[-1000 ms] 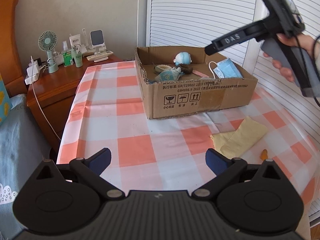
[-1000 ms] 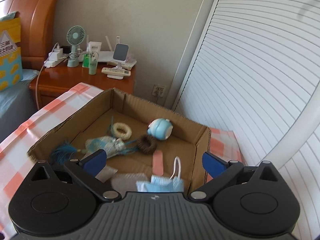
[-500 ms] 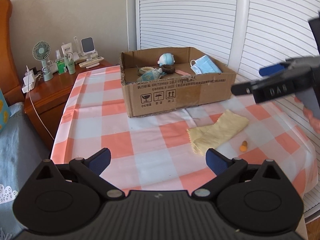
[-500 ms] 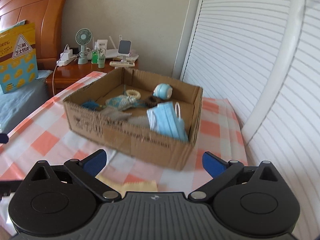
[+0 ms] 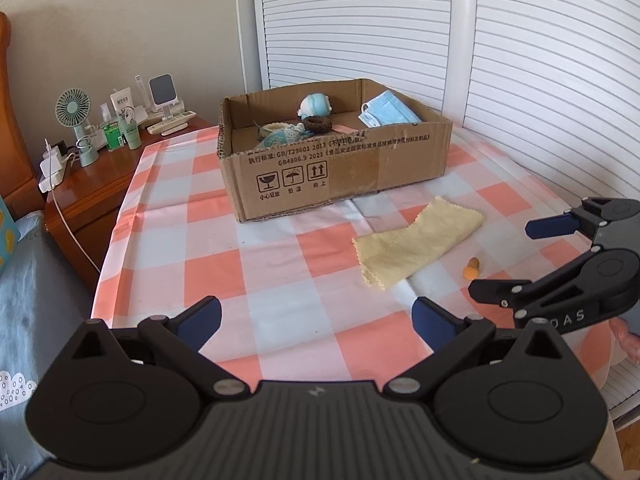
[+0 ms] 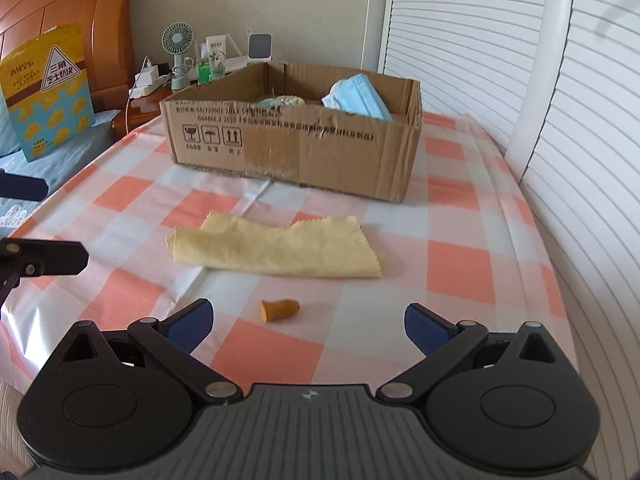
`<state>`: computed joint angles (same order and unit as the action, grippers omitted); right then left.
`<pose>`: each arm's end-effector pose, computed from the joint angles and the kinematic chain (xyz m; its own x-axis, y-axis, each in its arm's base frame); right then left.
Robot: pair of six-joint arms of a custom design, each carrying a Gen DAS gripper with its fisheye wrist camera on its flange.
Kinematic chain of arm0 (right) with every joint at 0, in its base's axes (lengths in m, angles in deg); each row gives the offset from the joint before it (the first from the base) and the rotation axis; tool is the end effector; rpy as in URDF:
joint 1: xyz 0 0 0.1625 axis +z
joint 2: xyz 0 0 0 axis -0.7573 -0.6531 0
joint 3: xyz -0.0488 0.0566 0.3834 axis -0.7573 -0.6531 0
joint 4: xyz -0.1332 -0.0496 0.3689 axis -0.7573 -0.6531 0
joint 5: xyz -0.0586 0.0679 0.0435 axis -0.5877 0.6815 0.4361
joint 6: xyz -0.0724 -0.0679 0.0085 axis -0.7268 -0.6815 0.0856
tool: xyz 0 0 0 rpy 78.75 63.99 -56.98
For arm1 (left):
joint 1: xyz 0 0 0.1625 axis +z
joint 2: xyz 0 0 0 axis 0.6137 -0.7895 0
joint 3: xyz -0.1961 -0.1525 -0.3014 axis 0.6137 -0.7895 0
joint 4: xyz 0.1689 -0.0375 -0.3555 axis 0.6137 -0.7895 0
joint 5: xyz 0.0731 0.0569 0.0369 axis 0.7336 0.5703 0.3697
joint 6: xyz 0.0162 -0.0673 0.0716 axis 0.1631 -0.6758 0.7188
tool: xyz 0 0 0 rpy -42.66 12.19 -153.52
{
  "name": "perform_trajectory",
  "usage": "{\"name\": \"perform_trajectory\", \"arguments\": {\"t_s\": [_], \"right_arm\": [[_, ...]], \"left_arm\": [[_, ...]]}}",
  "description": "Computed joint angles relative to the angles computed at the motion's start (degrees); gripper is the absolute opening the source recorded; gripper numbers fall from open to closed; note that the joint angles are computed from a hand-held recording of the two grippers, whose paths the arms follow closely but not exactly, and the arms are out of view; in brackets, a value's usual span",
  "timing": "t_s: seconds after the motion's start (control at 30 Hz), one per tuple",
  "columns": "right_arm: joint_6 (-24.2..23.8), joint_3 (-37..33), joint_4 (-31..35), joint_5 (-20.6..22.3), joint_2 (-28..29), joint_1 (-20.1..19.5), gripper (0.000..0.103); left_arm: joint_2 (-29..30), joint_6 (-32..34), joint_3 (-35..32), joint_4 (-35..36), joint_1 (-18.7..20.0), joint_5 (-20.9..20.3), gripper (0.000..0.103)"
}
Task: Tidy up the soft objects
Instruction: 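Move the left tool down toward the yellow cloth on the table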
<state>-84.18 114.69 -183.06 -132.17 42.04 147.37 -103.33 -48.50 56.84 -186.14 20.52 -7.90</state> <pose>0.1490 -0.5209 0.0686 -0.6776 -0.0294 0.7348 -0.5374 0.7019 -0.4675 -0.1292 -0.5629 0.1272 -0.5676 0.5275 -0.6321 0.7950 0.5507 -0.2543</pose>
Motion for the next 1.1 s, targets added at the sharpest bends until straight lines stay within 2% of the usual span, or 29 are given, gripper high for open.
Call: {"name": "perform_trajectory", "arguments": {"t_s": [0.2, 0.33, 0.5, 0.7, 0.9, 1.1], "right_arm": [[1.79, 0.73, 2.6, 3.51, -0.32, -1.44, 0.103], [-0.99, -0.52, 1.43, 2.77, 1.3, -1.28, 0.103], [-2.67, -0.35, 2.15, 4.92, 1.03, -1.68, 0.103], [-4.28, -1.39, 6.55, 7.23, 0.18, -2.02, 0.103], [-6.41, -2.21, 5.19, 9.39, 1.0, -2.84, 0.103], [-4.11, -3.4, 7.74, 6.86, 0.97, -1.91, 0.103]], "left_arm": [[0.92, -0.69, -0.97, 1.34, 0.67, 0.26, 0.101], [1.85, -0.92, -1.97, 1.93, 1.01, 0.32, 0.101], [2.68, -1.71, -3.04, 2.62, 1.78, -0.02, 0.101], [2.99, -2.49, -3.77, 3.2, 2.67, -0.36, 0.101], [2.79, -2.92, -4.04, 3.88, 3.34, -1.18, 0.101], [2.05, -3.23, -3.62, 3.39, 3.73, -1.74, 0.101]]}}
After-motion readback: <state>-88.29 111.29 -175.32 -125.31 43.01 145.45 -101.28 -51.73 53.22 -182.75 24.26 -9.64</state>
